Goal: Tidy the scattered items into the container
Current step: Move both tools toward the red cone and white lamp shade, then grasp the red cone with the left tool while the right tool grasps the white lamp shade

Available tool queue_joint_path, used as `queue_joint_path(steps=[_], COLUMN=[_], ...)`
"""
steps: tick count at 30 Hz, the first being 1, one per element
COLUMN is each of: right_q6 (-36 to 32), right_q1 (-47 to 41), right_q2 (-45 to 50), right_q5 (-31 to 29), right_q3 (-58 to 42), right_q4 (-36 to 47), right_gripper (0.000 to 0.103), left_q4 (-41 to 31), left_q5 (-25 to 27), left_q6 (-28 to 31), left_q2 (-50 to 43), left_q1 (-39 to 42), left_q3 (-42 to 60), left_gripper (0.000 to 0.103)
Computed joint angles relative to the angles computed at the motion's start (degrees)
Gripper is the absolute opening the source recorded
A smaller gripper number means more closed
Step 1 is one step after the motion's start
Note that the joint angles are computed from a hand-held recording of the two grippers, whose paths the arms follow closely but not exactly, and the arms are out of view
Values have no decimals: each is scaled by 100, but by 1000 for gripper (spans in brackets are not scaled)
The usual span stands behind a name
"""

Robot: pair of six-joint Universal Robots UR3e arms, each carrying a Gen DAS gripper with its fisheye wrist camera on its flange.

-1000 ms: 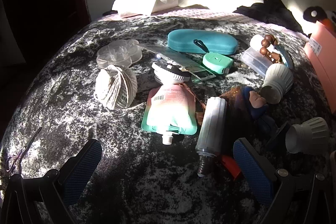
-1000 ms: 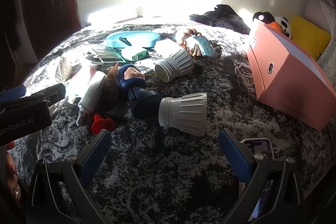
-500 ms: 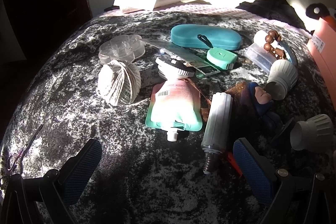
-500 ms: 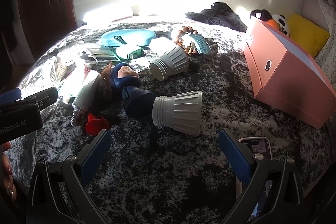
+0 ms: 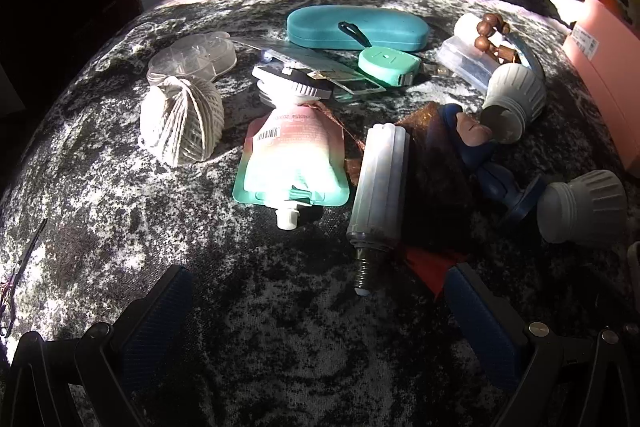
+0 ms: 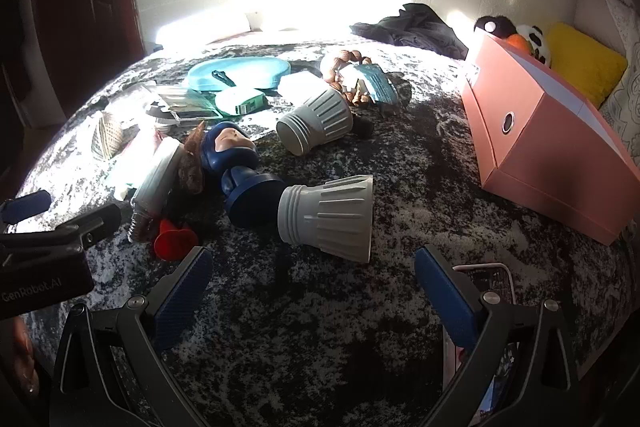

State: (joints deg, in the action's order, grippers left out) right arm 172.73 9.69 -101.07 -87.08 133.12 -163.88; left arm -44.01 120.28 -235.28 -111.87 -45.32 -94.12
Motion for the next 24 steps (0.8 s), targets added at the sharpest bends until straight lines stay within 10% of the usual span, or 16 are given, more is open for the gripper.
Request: queue_joint_path(steps=[8, 24], right_q6=[-432, -639], right_q1=[-870, -1212], right_q2=[-199, 44], right_q5=[986, 1364], right_q3=[-139, -316], right_q4=[788, 1152], right_gripper=[76, 70], left_q4=[388, -31], left_q5=[-535, 45], left_q6=[164, -388], left_q2=[-530, -1398], left_q1=[26, -33], left_q3=[258, 1074], left_gripper=[103, 103])
